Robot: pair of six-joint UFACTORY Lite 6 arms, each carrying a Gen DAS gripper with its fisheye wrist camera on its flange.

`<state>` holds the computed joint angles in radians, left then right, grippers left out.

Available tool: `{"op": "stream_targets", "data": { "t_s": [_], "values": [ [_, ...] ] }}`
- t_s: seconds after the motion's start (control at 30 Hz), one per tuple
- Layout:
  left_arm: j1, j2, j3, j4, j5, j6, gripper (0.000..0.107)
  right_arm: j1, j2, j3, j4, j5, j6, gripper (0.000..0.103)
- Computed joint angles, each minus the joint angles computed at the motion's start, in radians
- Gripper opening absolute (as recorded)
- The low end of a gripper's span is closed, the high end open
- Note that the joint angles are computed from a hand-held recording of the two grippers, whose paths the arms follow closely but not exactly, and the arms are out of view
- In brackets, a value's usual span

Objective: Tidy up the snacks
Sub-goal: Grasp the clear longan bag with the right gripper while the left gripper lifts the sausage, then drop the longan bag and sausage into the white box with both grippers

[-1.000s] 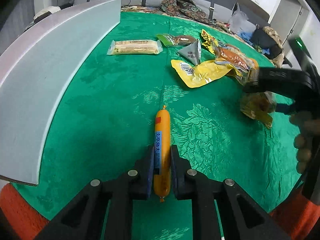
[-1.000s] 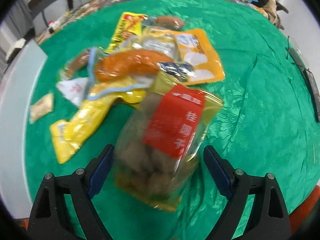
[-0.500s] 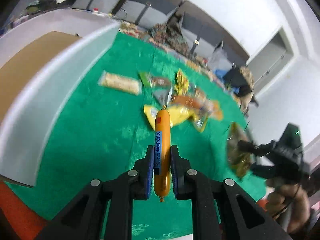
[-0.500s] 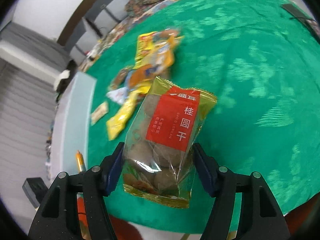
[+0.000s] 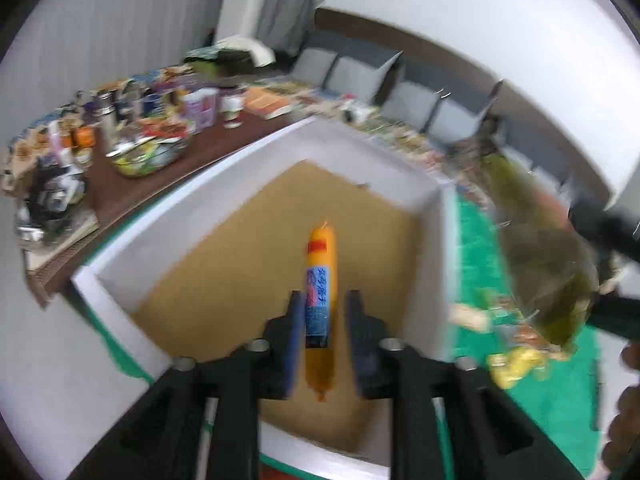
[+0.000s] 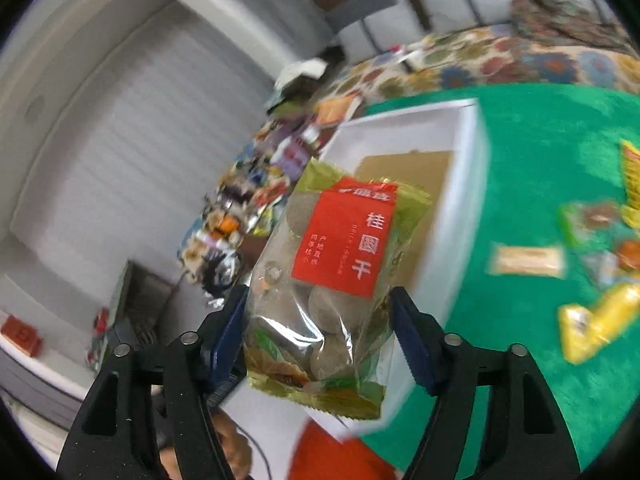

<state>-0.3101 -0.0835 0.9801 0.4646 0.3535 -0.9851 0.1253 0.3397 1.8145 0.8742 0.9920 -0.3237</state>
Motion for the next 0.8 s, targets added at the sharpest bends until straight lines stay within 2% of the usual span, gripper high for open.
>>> {"op": "stream_targets", "data": {
  "t_s": [0.03, 0.07, 0.1, 0.17, 0.23, 0.33, 0.43, 0.47, 0.57, 0.73, 0.8],
  "values": [
    [0.013, 0.010, -0.016, -0.013, -0.008, 0.019, 0.055, 0.043, 0.075, 0.085, -0.028, 0.005, 0.053, 0.085],
    [0.019, 0.012, -0.034, 0.009, -0.002, -0.004, 0.068, 0.093, 0.156, 0.171, -0.092, 0.006, 0.121, 0.085],
    [0.013, 0.001, -0.058, 0.068, -0.002, -0.069, 0.072, 0.114, 0.196, 0.224, -0.145, 0.016, 0.171, 0.085],
    [-0.025, -0.041, -0.136, 0.248, -0.020, -0.279, 0.081, 0.116, 0.195, 0.204, -0.159, -0.002, 0.171, 0.085],
    [-0.075, -0.087, -0.201, 0.370, -0.029, -0.443, 0.081, 0.072, 0.098, 0.038, -0.095, -0.056, 0.070, 0.085],
    [-0.179, -0.067, -0.180, 0.378, -0.026, -0.501, 0.081, -0.044, -0.059, -0.240, -0.067, -0.128, -0.117, 0.085],
    [-0.370, 0.030, -0.062, 0.443, 0.079, -0.569, 0.081, -0.153, -0.210, -0.506, -0.122, -0.257, -0.246, 0.085],
    [-0.455, 0.099, 0.017, 0.468, 0.147, -0.582, 0.082, -0.208, -0.256, -0.609, -0.128, -0.315, -0.320, 0.085],
    [-0.575, 0.244, 0.187, 0.465, 0.254, -0.551, 0.082, -0.438, -0.354, -0.854, -0.116, -0.445, -0.580, 0.085],
    [-0.681, 0.460, 0.457, 0.418, 0.372, -0.473, 0.082, -0.808, -0.383, -0.980, -0.005, -0.466, -0.984, 0.085],
    [-0.699, 0.527, 0.555, 0.389, 0.410, -0.429, 0.082, -0.891, -0.361, -0.978, 0.022, -0.473, -1.092, 0.085]
  ]
}}
